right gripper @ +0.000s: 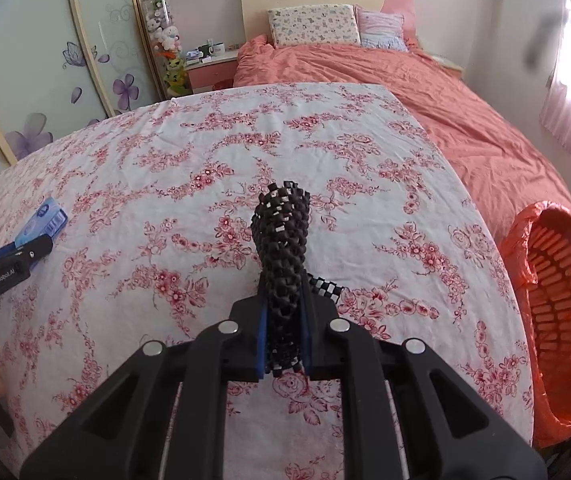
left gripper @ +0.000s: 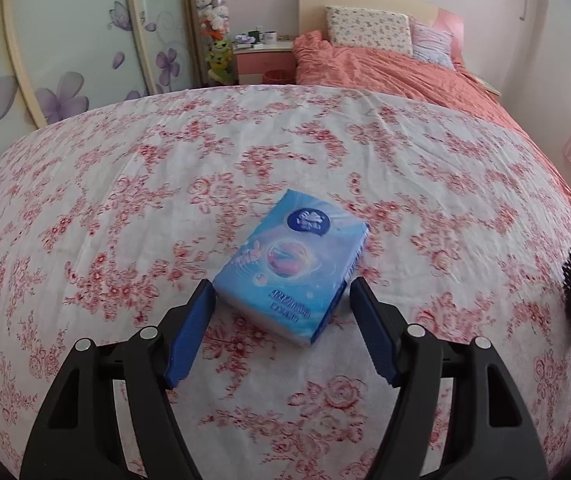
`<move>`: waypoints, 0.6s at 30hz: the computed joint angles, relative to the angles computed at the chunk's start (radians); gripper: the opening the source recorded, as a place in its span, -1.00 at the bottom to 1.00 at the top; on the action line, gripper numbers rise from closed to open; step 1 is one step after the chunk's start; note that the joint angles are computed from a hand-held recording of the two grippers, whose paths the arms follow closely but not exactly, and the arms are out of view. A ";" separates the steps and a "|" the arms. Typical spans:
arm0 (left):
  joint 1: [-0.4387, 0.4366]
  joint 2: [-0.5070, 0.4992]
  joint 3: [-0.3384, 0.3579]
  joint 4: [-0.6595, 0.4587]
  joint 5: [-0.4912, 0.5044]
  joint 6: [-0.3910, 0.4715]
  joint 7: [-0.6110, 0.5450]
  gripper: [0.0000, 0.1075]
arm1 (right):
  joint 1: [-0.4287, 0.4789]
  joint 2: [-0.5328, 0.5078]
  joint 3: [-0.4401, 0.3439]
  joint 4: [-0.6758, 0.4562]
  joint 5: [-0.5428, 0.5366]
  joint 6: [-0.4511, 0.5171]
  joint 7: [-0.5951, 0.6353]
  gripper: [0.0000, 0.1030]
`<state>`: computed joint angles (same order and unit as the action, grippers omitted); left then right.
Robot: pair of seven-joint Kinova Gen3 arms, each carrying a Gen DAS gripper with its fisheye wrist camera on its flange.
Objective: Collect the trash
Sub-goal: 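Close the left tool on the blue tissue pack and lift it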
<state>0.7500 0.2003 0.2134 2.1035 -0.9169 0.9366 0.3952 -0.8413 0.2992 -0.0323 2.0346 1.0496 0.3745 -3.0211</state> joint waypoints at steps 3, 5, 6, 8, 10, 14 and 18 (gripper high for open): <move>0.000 -0.013 0.003 0.017 -0.020 -0.036 -0.006 0.28 | -0.005 0.001 0.003 0.005 0.020 -0.002 -0.016 -0.72; -0.011 -0.022 0.012 0.028 -0.037 -0.056 -0.007 0.28 | 0.001 -0.002 0.006 0.014 0.033 -0.021 -0.028 -0.71; 0.002 -0.014 0.000 0.021 -0.034 -0.041 -0.014 0.28 | 0.006 -0.003 0.006 0.016 0.032 -0.029 -0.028 -0.71; -0.010 -0.003 0.003 0.010 -0.023 -0.026 -0.025 0.28 | 0.006 -0.003 0.005 0.016 0.030 -0.026 -0.025 -0.71; -0.016 -0.002 -0.004 0.010 -0.021 -0.033 -0.022 0.28 | 0.008 -0.003 0.005 0.016 0.029 -0.027 -0.022 -0.71; -0.025 0.010 -0.012 -0.006 -0.022 -0.038 -0.038 0.28 | 0.011 -0.004 0.008 0.018 0.025 -0.036 -0.019 -0.71; -0.019 0.018 -0.019 -0.015 -0.019 -0.033 -0.041 0.25 | 0.009 -0.003 0.012 0.018 0.022 -0.042 -0.019 -0.71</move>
